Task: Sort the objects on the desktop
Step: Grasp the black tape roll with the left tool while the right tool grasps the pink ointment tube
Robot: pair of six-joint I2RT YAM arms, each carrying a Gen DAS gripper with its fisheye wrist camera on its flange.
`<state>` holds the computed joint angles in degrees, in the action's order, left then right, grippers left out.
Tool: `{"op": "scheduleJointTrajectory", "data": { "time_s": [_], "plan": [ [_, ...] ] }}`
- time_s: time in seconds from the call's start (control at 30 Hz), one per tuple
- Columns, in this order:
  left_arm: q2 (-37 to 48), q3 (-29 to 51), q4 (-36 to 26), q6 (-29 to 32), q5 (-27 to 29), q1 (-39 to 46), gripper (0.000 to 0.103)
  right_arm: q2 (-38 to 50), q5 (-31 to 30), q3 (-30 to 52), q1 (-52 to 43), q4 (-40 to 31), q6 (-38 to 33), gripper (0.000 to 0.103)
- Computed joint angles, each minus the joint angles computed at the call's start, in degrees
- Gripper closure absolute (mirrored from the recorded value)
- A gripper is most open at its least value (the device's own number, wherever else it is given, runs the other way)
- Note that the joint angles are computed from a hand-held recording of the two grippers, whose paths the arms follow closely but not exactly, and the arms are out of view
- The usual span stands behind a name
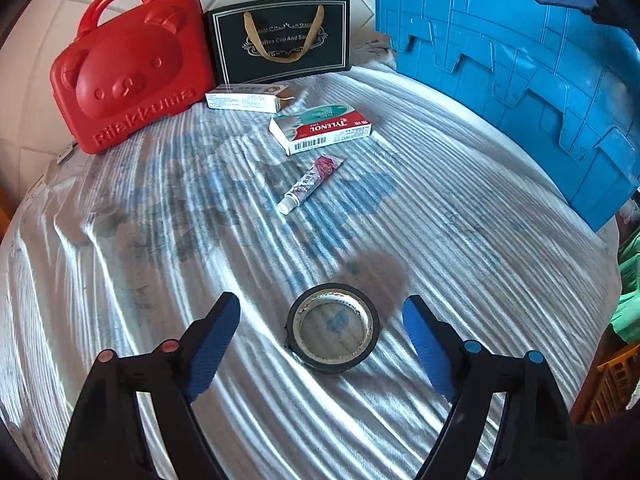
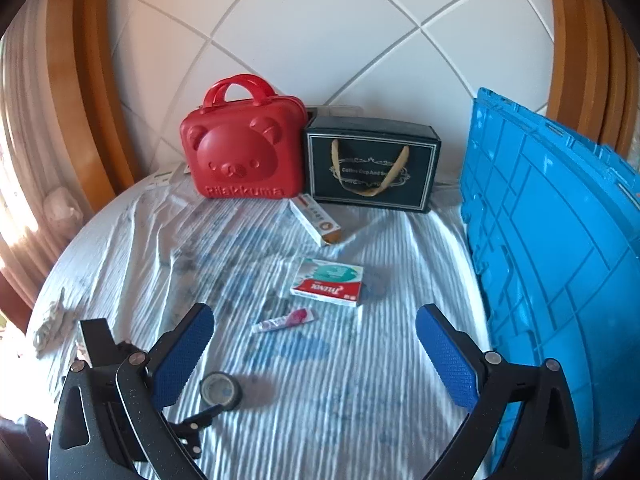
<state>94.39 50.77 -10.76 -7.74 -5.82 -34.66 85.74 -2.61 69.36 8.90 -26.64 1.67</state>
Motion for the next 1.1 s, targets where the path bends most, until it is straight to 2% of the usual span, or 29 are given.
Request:
{"op": "scheduleJointTrajectory", "data": {
  "time_s": [0.07, 0.17, 0.2, 0.23, 0.3, 0.33, 0.47, 0.67, 0.73, 0.77, 0.8, 0.87, 1.1],
  "plan": [
    [2.5, 0.9, 0.3, 0.1, 0.6, 0.0, 0.023, 3.2, -1.8, 0.9, -0.3, 0.6, -0.6, 0.000],
    [5.7, 2.2, 0.1, 0.6, 2.6, 0.4, 0.038, 10.7, -4.1, 3.4, 0.6, 1.4, -1.4, 0.001],
    [6.8, 2.9, -0.3, 0.7, 3.2, 0.6, 0.045, 13.7, -4.4, 5.0, 1.2, 1.2, -1.3, 0.004],
    [6.8, 2.3, 0.8, 0.9, 3.4, 0.8, 0.047, 17.1, -4.8, 7.0, 1.8, 0.9, -1.2, 0.007],
    [6.7, 2.3, 1.0, 0.9, 4.3, 1.2, 0.047, 24.7, -4.4, 12.6, 2.8, -0.7, 0.0, 0.020],
    [6.6, 2.2, 1.2, 1.2, 4.4, 1.3, 0.047, 28.9, -3.9, 16.3, 3.1, -2.4, 0.9, 0.022],
    [6.2, 1.2, 2.2, 2.0, 5.3, 1.6, 0.047, 43.2, -6.3, 30.8, 2.7, -11.8, 7.1, 0.051],
    [5.4, 0.1, 2.9, 3.5, 7.6, 2.3, 0.047, 53.5, -1.4, 43.7, 6.0, -18.7, 7.8, 0.052],
    [5.1, -0.2, 3.0, 3.9, 8.6, 2.7, 0.047, 54.4, 3.0, 44.1, 7.6, -17.6, 4.8, 0.050],
    [5.0, -0.3, 3.0, 4.0, 9.0, 2.9, 0.047, 54.6, 4.1, 44.2, 8.0, -17.3, 3.1, 0.054],
    [4.9, -0.4, 3.0, 4.2, 9.3, 3.0, 0.047, 54.1, 3.9, 43.1, 8.1, -16.6, 1.3, 0.067],
    [4.7, -0.6, 2.9, 4.3, 9.7, 3.0, 0.047, 52.1, 1.6, 39.9, 7.1, -16.2, -0.7, 0.085],
    [3.6, -2.4, 4.0, 4.2, 12.0, 3.7, 0.048, 36.9, -3.3, 17.8, 1.4, -7.5, -0.1, 0.085]
  ]
}}
